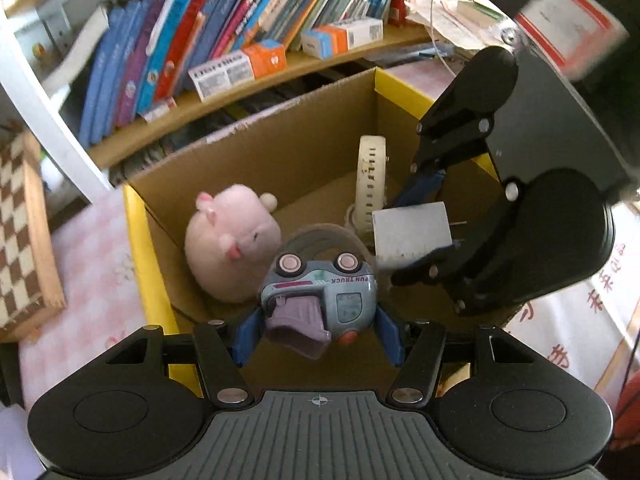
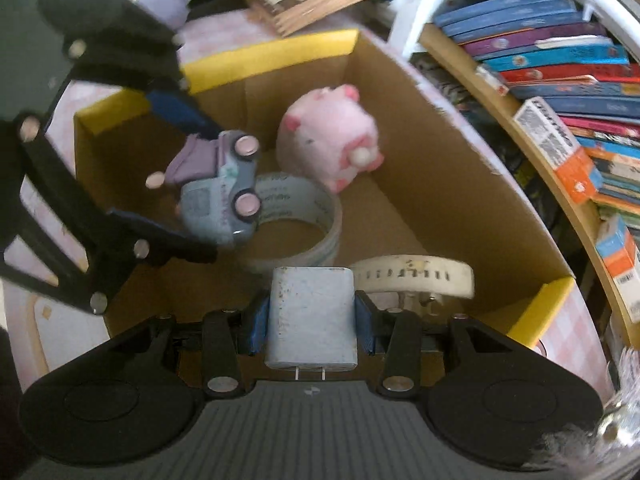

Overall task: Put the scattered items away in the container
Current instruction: 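Open both tools to drop the truck and charger into the box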

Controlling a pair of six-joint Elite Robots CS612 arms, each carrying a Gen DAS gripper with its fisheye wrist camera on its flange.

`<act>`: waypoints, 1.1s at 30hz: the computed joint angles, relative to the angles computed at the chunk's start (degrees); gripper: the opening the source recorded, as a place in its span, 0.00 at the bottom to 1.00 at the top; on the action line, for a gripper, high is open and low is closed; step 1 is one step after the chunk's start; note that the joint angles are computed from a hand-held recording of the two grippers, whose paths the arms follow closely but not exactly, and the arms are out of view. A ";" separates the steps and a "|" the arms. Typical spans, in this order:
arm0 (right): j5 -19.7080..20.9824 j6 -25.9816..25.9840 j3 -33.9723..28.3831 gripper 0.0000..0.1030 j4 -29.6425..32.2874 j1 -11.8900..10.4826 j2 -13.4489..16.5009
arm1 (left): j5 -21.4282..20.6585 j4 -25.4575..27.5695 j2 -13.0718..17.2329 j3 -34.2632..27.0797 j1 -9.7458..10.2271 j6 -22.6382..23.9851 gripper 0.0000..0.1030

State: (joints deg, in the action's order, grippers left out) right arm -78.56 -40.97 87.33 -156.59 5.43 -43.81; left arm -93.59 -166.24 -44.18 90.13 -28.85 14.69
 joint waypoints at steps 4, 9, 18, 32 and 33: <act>0.26 -1.04 -1.22 0.40 3.28 -0.10 0.59 | -3.05 3.95 0.28 -1.46 0.73 -0.67 0.58; -0.16 -1.52 -2.58 0.40 6.17 -0.04 1.36 | -5.92 7.14 0.72 -2.84 1.36 -0.37 0.58; 0.13 -1.47 -2.75 0.40 6.66 -0.13 1.52 | -9.31 10.72 1.29 -4.43 2.05 0.05 0.58; -0.46 2.41 -0.96 0.49 2.45 -0.01 0.13 | -6.87 7.09 0.71 -3.09 1.53 0.03 0.70; -0.25 2.83 -0.56 0.49 1.84 -0.08 -0.17 | -6.66 6.44 0.55 -2.79 1.51 -0.06 0.71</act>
